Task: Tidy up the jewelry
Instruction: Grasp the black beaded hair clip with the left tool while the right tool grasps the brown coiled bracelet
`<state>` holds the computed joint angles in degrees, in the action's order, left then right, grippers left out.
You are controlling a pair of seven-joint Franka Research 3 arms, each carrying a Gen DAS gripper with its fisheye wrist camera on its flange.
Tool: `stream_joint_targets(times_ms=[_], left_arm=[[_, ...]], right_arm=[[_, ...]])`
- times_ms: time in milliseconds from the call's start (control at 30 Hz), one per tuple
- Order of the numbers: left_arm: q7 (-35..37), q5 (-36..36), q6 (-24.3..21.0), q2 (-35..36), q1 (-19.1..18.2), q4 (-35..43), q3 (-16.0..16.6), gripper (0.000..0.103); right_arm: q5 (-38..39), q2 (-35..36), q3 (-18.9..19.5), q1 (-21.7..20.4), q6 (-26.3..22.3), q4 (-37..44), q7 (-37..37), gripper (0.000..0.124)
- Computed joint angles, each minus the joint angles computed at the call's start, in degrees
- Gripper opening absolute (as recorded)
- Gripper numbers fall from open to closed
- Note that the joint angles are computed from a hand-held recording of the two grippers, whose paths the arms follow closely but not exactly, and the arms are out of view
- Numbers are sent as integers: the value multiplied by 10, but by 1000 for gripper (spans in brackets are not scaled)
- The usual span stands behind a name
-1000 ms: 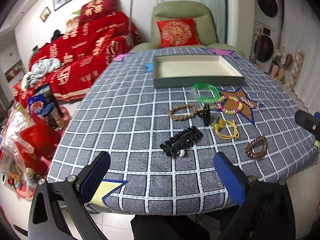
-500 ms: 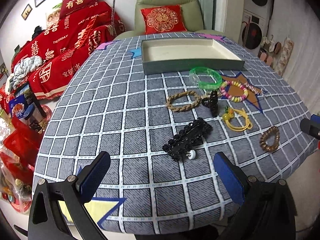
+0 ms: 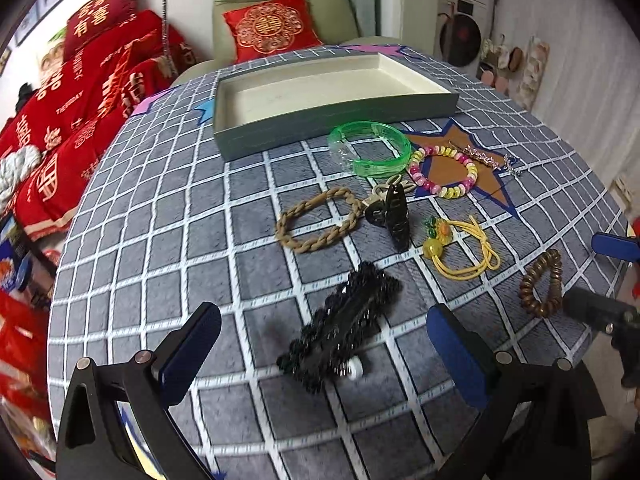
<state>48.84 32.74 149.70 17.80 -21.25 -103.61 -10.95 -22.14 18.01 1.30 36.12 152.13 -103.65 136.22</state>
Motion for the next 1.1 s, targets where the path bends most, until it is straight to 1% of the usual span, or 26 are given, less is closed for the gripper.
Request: stream_joint_targets(times_ms=[133, 167, 233, 300, 333, 367, 433, 467, 533, 567, 600, 633, 667, 700, 833, 1033, 1100], left_arm=[[55, -37, 1, 17, 13, 18, -14, 103], [68, -48, 4, 18, 17, 18, -17, 100], [89, -62, -4, 26, 17, 28, -19, 96], [100, -68, -7, 32, 15, 34, -17, 95], [108, -74, -8, 34, 15, 36, -18, 87], [119, -82, -7, 36, 18, 38, -21, 85], [132, -95, -7, 38, 19, 39, -22, 85], [138, -100, -5, 38, 19, 39, -23, 80], [156, -117, -2, 37, 24, 39, -28, 75], [159, -119, -1, 36, 23, 38, -28, 71], [166, -125, 1, 35, 24, 36, -29, 68], [176, -132, 5, 34, 27, 33, -32, 60], [179, -135, 6, 31, 27, 31, -32, 52], [180, -134, 7, 31, 25, 31, -30, 48], [178, -126, 12, 29, 19, 27, -22, 47], [153, -124, 41, 7, 23, 0, -16, 47], [140, -120, 51, -1, 24, -6, -13, 47]], right_arm=[[17, 19, 6, -4, -8, 20, -26, 103], [22, 25, 6, -4, -11, 26, -33, 103], [29, 33, 6, -2, -15, 34, -43, 103], [33, 43, 4, 2, -24, 46, -52, 103], [32, 48, 1, 5, -28, 51, -53, 103], [29, 50, -2, 9, -30, 54, -52, 103], [15, 56, -11, 20, -41, 64, -44, 102], [6, 59, -15, 26, -47, 68, -39, 98], [-13, 59, -21, 34, -53, 71, -28, 89], [-18, 59, -22, 35, -54, 72, -25, 87], [-23, 58, -22, 35, -51, 71, -23, 80], [-27, 57, -22, 36, -49, 70, -20, 70], [-33, 55, -23, 36, -46, 67, -15, 64], [-36, 53, -23, 36, -44, 66, -12, 59], [-37, 49, -21, 31, -33, 58, -4, 50], [-12, 33, -15, 17, 0, 33, 7, 48], [10, 29, -9, 6, 16, 26, 1, 48]])
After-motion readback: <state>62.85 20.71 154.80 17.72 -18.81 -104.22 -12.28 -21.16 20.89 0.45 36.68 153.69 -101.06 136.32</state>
